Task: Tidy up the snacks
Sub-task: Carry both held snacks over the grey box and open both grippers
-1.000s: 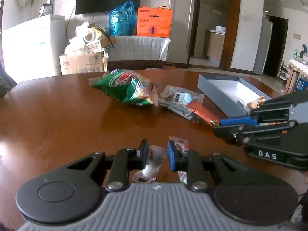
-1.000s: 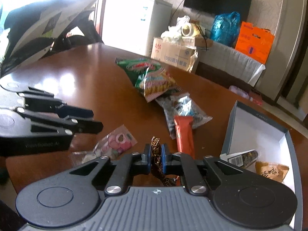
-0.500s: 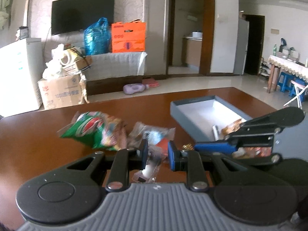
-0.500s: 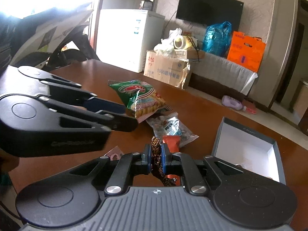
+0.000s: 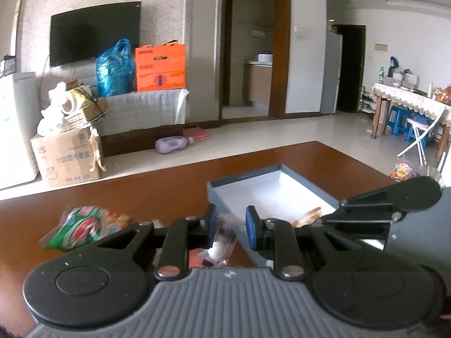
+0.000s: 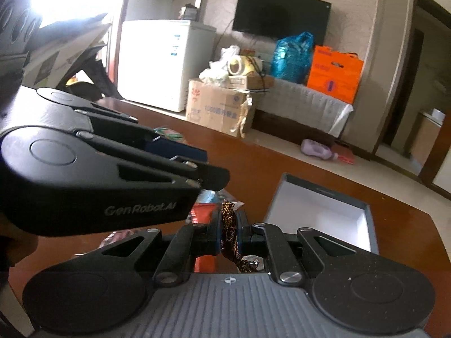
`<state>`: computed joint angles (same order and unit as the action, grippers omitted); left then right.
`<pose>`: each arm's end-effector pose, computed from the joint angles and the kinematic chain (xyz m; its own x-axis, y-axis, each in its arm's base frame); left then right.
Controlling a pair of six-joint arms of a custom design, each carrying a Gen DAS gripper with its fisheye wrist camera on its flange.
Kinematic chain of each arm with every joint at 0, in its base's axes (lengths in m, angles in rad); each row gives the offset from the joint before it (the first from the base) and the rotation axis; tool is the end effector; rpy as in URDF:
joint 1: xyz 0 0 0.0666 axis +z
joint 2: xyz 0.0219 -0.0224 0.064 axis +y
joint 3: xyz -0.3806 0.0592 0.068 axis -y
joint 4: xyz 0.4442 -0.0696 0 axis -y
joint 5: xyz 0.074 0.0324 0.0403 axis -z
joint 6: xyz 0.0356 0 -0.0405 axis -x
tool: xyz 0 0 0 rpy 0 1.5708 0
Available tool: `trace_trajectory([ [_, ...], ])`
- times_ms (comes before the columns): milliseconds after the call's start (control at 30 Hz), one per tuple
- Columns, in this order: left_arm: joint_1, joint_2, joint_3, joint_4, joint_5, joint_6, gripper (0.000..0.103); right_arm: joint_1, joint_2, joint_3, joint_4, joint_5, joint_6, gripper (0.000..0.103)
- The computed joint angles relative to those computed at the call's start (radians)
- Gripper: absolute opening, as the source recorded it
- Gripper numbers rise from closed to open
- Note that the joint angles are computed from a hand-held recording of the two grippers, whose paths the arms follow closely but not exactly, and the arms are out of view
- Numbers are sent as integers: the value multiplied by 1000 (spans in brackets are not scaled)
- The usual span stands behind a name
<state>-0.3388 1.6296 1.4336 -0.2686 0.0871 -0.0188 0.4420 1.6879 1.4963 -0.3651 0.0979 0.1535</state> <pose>0.6078 -0.2179 0.3708 -0.4149 0.1661 -0.8946 0.4123 0.9108 -0.0222 0.6007 0.2800 0.3581 -0.4184 -0.3663 -0.8311 -0.4196 0.8895 -0.1809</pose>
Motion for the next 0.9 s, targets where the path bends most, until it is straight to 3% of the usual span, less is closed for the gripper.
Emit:
trace_trajectory([
  [467,-85,195,218,-52,9,-8,20,-68,-23,-72,-2,41,-25,13],
  [900,-114,312,329,-85,-16,-22,20,-86,-19,-90,1,58,-54,15],
])
